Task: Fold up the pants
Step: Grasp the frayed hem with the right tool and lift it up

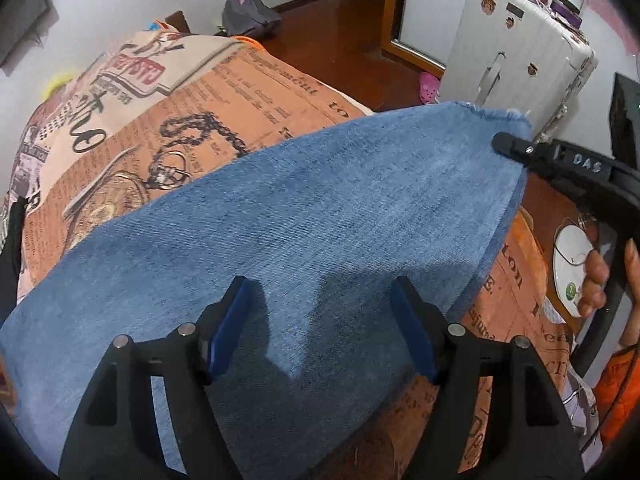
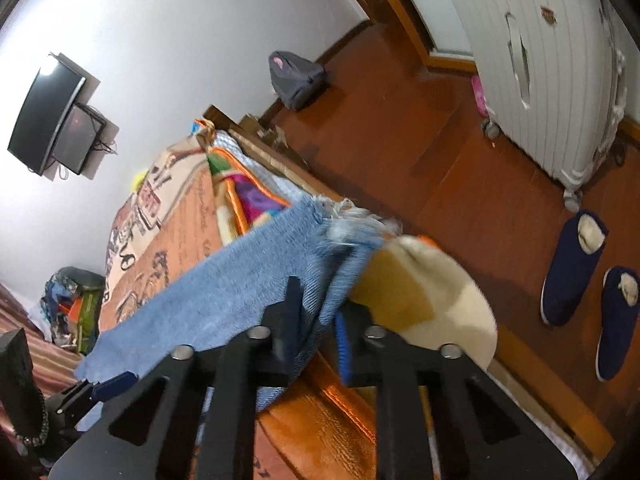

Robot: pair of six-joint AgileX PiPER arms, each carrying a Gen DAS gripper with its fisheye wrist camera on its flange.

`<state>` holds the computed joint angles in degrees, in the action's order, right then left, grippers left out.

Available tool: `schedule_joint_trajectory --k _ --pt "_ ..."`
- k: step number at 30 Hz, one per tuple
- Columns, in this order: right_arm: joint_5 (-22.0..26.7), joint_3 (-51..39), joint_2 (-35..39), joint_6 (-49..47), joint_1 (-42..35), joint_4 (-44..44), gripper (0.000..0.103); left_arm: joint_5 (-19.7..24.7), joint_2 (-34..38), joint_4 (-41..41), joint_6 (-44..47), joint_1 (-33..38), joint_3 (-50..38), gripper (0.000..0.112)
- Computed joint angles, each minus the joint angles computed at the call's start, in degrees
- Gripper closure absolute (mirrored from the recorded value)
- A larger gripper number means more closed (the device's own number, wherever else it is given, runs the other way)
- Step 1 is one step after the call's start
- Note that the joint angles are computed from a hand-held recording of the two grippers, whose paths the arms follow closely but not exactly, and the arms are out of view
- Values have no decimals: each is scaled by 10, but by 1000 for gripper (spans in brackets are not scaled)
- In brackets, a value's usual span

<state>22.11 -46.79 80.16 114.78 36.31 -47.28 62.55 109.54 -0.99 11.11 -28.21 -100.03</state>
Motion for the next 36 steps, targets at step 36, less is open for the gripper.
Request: schedule_joint_trajectory --k 36 --pt "290 -836 362 -539 231 94 96 33 -159 -245 371 528 144 40"
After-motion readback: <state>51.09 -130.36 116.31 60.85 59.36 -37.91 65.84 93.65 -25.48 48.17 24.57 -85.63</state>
